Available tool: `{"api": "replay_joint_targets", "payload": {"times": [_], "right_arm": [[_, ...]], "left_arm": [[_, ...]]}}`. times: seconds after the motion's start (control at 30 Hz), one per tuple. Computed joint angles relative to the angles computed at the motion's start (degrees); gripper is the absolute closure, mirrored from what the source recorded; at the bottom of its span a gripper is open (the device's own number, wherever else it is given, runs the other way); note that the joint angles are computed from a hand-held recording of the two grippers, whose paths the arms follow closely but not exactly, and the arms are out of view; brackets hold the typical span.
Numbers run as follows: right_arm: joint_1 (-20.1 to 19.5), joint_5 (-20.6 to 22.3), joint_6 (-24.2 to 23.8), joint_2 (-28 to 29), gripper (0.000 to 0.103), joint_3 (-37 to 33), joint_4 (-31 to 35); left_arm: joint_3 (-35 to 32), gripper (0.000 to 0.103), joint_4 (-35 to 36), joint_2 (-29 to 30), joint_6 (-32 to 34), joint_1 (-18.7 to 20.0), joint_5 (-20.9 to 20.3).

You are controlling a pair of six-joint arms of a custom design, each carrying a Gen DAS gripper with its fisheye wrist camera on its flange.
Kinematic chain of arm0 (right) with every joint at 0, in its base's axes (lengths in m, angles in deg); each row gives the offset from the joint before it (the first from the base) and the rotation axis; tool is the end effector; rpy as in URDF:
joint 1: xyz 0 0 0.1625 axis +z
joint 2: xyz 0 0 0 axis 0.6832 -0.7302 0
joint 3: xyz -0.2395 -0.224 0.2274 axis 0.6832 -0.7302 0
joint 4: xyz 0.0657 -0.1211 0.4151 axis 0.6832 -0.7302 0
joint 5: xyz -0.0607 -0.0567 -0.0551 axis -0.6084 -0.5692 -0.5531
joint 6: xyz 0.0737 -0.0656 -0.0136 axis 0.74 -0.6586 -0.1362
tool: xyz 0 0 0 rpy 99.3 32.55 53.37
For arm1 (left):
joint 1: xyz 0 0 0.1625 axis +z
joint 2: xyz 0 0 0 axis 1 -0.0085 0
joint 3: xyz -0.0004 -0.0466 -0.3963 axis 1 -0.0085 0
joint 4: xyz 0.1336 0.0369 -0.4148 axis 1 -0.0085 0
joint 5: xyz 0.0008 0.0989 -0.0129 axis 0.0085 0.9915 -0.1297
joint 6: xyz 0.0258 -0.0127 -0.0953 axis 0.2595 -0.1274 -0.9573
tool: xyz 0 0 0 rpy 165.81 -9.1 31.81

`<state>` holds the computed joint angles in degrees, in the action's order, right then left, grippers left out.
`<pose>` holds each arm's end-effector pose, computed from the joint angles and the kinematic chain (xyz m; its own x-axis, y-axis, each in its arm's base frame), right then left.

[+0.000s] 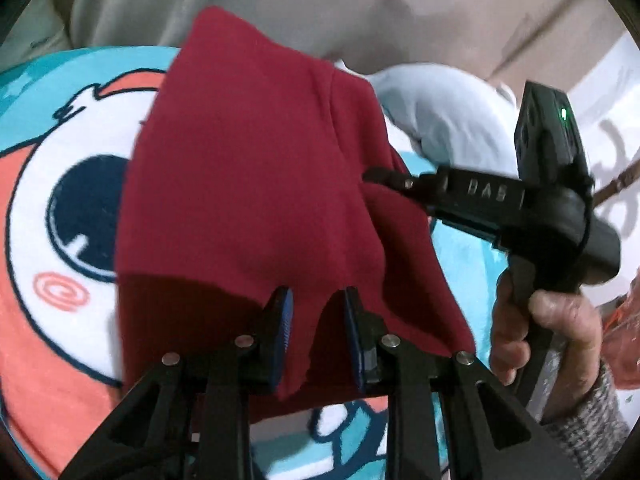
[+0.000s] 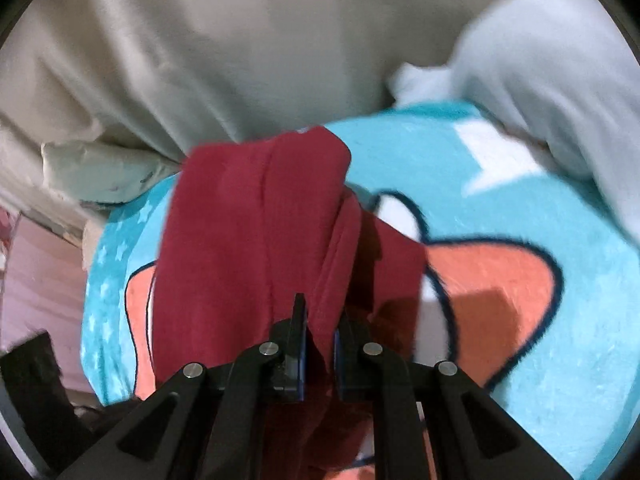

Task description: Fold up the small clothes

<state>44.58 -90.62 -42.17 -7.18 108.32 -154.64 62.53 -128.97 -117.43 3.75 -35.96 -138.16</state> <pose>0.0823 -0.8287 0.2566 -0.9404 -0.2120 0.2658 -0.2835 0.9205 -0.2688 -0.3101 -0.7196 0.0492 -0.9496 0.0604 -0.3076 0.1785 0.9109 -0.3721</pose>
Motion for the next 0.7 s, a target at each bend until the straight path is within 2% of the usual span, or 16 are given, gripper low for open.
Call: {"api": "replay_joint_targets", "payload": {"times": [0.1, 0.2, 0.27, 0.33, 0.37, 0.43, 0.5, 0.57, 0.63, 0.7], "right_arm": [[-1.5, 2.3, 2.9, -0.4, 0.086, -0.8, 1.0], [-1.3, 0.7, 5.1, -1.1, 0.082, -1.2, -0.3], [-0.2, 0.9, 4.1, -2.8, 0.08, 0.5, -3.8], [0.3, 4.0, 3.2, -4.7, 0.078, 2.8, -6.1], [0.5, 7.7, 2.8, -6.0, 0.078, 4.3, -6.5], [0.6, 12.3, 1.9, -7.1, 0.078, 5.6, -4.8], [0.6, 14.4, 1.0, -7.3, 0.078, 6.3, -1.1], [0.1, 12.8, 1.6, -7.0, 0.078, 7.1, 2.0], [-0.8, 8.5, 2.2, -7.4, 0.079, 9.2, 0.6], [-2.9, 9.0, 3.5, -8.0, 0.082, 10.8, -0.2]], "left_arm": [[-0.3, 0.079, 0.9, 0.3, 1.1, -0.7, 2.8], [0.5, 0.078, 1.8, -0.8, 0.7, -1.2, 4.1], [1.9, 0.077, 2.2, -2.1, -0.1, -1.7, 4.5], [4.0, 0.074, 3.1, -4.0, -2.0, -2.8, 4.3], [4.9, 0.074, 3.3, -4.9, -2.7, -3.0, 4.0], [6.3, 0.07, 3.5, -6.2, -3.9, -3.5, 4.0], [8.1, 0.069, 3.9, -7.7, -4.9, -4.1, 5.7], [9.3, 0.068, 5.4, -9.1, -6.6, -4.8, 9.3], [10.9, 0.065, 5.8, -10.6, -8.1, -5.4, 11.9], [12.6, 0.055, 5.5, -11.9, -9.1, -5.9, 14.9]]}}
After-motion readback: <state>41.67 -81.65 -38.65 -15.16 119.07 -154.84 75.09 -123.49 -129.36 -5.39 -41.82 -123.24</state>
